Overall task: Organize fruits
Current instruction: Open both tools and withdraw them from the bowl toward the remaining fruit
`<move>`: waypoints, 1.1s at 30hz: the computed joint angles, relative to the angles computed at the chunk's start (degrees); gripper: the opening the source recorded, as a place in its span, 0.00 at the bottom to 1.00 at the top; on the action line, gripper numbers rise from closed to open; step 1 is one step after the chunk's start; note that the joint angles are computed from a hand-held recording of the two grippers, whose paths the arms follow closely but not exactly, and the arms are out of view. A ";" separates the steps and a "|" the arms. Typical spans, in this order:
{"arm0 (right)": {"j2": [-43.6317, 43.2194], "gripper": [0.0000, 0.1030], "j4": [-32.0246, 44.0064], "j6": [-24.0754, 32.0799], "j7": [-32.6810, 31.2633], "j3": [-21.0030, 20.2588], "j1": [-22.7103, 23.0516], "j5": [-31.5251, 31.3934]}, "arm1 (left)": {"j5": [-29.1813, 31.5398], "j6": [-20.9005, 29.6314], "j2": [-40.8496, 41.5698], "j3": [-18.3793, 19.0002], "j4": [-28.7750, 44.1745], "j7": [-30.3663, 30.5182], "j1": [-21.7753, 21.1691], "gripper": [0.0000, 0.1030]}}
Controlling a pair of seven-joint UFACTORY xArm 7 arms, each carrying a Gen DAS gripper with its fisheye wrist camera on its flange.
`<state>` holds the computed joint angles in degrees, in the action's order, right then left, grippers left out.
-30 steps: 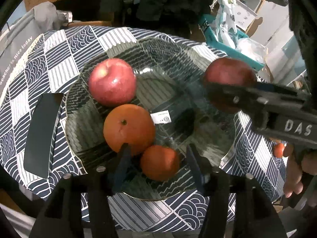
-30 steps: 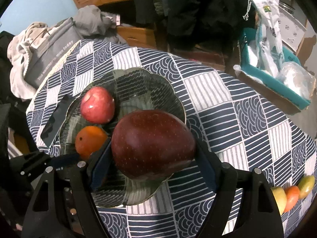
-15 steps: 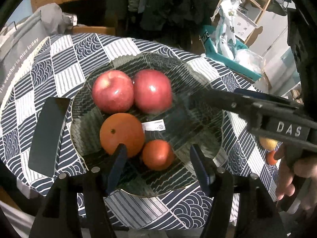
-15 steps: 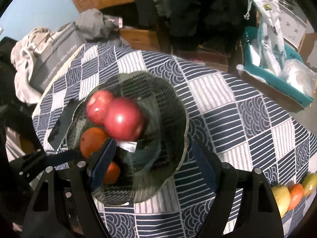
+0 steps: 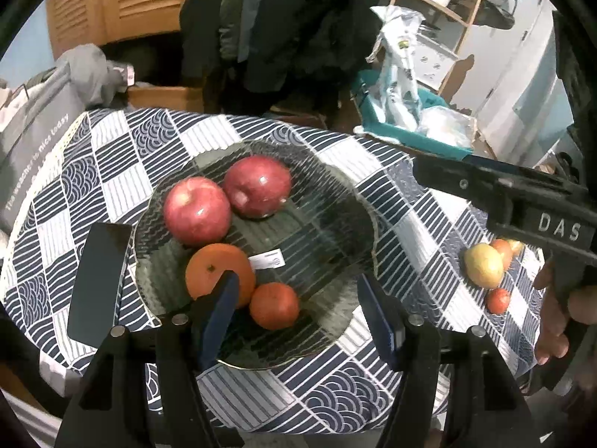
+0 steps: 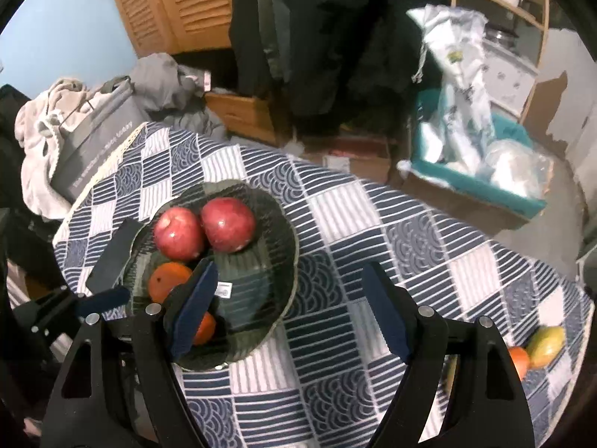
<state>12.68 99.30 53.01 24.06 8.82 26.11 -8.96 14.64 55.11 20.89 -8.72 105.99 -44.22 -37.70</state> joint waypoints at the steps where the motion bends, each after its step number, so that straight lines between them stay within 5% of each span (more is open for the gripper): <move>1: -0.79 0.78 -0.49 0.24 0.48 -0.25 0.28 -1.32 | 0.11 0.07 0.21 -0.05 0.73 0.00 -0.19 0.65; 24: -18.77 0.80 -14.74 -1.34 5.91 2.11 -6.07 -8.78 | 4.34 3.80 6.78 2.39 17.62 1.84 -7.81 0.73; 33: -25.99 0.83 -20.79 -1.80 5.60 3.17 -9.49 -7.99 | 5.97 8.81 13.72 4.91 31.48 5.07 -12.34 0.78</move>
